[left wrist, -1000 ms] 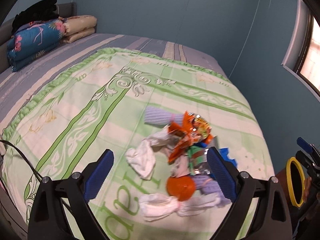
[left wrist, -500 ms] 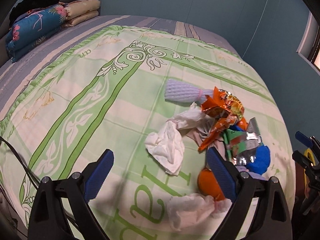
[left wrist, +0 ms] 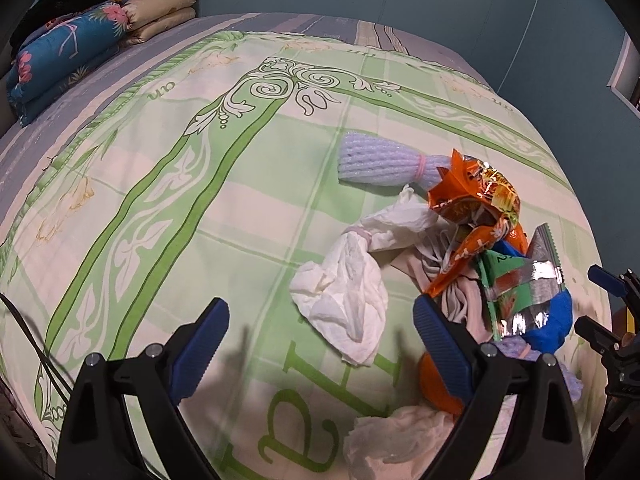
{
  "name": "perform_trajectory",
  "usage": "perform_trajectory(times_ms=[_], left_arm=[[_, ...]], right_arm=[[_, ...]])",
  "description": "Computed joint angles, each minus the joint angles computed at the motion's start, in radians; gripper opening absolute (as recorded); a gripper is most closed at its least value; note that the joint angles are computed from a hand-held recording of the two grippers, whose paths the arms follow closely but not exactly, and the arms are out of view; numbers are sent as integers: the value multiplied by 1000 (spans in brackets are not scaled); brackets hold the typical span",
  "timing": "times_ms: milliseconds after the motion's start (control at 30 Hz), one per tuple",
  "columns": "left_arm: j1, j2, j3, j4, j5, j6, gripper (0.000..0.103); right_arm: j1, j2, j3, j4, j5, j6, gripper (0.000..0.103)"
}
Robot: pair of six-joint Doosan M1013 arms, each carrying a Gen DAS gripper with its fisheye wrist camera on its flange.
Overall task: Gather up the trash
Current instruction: 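Grasp the white tissue with the left gripper while the right grasps the blue glove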
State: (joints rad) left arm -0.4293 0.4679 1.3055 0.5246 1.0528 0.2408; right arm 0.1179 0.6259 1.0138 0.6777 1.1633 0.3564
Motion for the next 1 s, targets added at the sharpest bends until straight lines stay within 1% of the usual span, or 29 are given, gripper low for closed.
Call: perform_trajectory(times_ms=[267, 367, 400, 433, 467, 533, 567, 600, 633, 667, 733, 833, 933, 1000], left_arm=[[9, 15, -10, -26, 3, 24, 83], [13, 23, -16, -38, 9, 32, 77], [15, 25, -17, -43, 10, 36, 74], [17, 27, -18, -48, 12, 36, 71], [19, 28, -18, -54, 11, 36, 68], [23, 30, -18, -64, 6, 37, 56], [23, 31, -18, -64, 7, 37, 52], [24, 32, -19, -65, 8, 40, 44], [25, 33, -19, -72, 7, 46, 36], [27, 33, -18, -79, 3, 51, 32], [27, 35, -20, -84, 5, 60, 22], [24, 35, -21, -75, 7, 59, 14], [21, 34, -23, -68, 13, 56, 10], [20, 30, -21, -63, 13, 47, 9]], right_arm=[[14, 16, -12, -22, 6, 1, 74], [23, 20, -12, -36, -1, -11, 73], [28, 24, -15, -48, -1, -10, 71], [31, 26, -16, -55, 0, -8, 66], [34, 28, -18, -64, -2, -4, 64], [39, 30, -19, -74, -7, -4, 58], [41, 31, -18, -77, -8, -4, 56], [43, 32, -19, -84, -8, -1, 52], [44, 33, -21, -88, -8, 2, 50], [46, 33, -20, -91, -9, 2, 49], [48, 32, -16, -97, -14, -1, 39], [52, 27, -6, -106, -26, 4, 27], [53, 26, -8, -110, -22, 19, 18], [50, 28, -15, -105, -9, 39, 14]])
